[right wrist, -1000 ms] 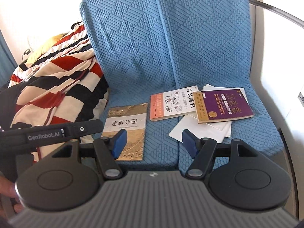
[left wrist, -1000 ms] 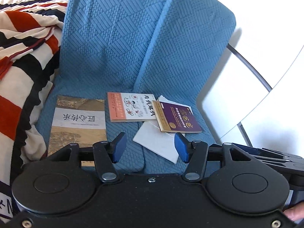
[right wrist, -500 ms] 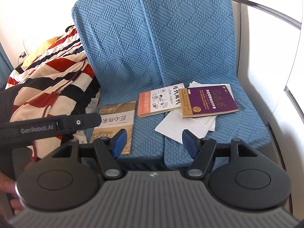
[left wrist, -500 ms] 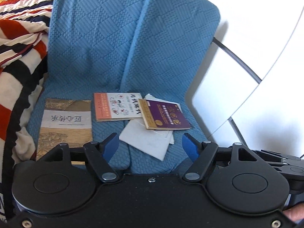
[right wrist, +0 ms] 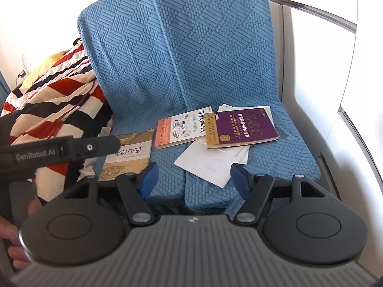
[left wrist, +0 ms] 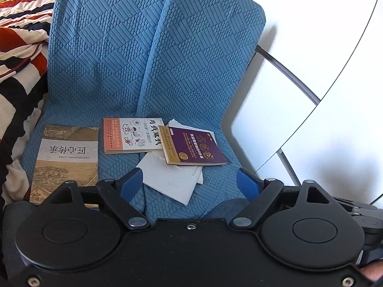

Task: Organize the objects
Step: 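Raise both grippers away from the placed beige book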

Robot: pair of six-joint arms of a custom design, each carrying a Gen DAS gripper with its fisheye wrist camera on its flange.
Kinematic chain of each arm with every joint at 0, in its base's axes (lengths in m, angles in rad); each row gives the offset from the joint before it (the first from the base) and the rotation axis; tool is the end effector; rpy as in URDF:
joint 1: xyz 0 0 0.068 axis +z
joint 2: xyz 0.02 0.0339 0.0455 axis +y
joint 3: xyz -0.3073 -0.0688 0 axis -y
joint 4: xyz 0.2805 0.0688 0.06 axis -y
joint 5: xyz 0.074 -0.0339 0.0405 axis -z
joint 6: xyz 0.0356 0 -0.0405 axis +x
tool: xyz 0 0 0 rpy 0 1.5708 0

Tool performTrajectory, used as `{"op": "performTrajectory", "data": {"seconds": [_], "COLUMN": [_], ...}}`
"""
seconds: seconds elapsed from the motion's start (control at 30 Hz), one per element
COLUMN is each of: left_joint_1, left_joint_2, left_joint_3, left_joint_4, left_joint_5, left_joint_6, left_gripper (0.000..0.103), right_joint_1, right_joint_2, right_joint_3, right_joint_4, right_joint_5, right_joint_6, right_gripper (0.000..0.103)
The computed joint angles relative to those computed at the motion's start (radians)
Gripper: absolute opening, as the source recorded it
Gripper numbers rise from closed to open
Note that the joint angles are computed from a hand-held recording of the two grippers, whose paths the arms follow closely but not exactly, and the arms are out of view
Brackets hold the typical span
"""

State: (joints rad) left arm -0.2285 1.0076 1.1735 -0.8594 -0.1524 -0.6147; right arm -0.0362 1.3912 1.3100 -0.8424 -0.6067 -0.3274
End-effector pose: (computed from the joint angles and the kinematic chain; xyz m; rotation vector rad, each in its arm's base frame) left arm 0.2025 -0.0415 0.4090 -0.5150 2.2105 -0.2774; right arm 0.3123 0.0090 0.3705 -0.5836 2.2836 0.5795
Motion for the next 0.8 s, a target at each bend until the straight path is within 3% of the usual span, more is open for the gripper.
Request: {"op": "performTrajectory", "data": {"seconds": [0.2, 0.27, 0.33, 0.8], "left_joint_1": [-0.057, -0.076, -0.087, -0.025], "left_joint_2": [0.048, 0.062, 0.08, 0.237], "left_joint_3": [0.023, 0.023, 0.027, 0.051], "left_joint_4": [0.018, 0.041, 0.056, 0.143], "left_joint_5": [-0.046, -0.07, -0.089, -0.021], "left_joint_6": [-0.019, -0.024, -0.033, -0.066], "left_gripper": [0.096, 0.102, 0.102, 0.102], "right_joint_1": [-0.033, -0.047, -0.055, -0.098], "right_joint_2": [0.042, 0.055, 0.072, 0.23], "right_joint_3": [0.037, 0.046, 0.061, 0.141], "right_joint_4": [-0.011, -0.004, -0.001, 0.047], "right_joint_5": [-0.008, -0.023, -0.024, -0.046], "right_joint_6": [-0.035, -0.038, -0.046, -0.017], "right_gripper": [0.072, 0.092, 0.103, 0.103]}}
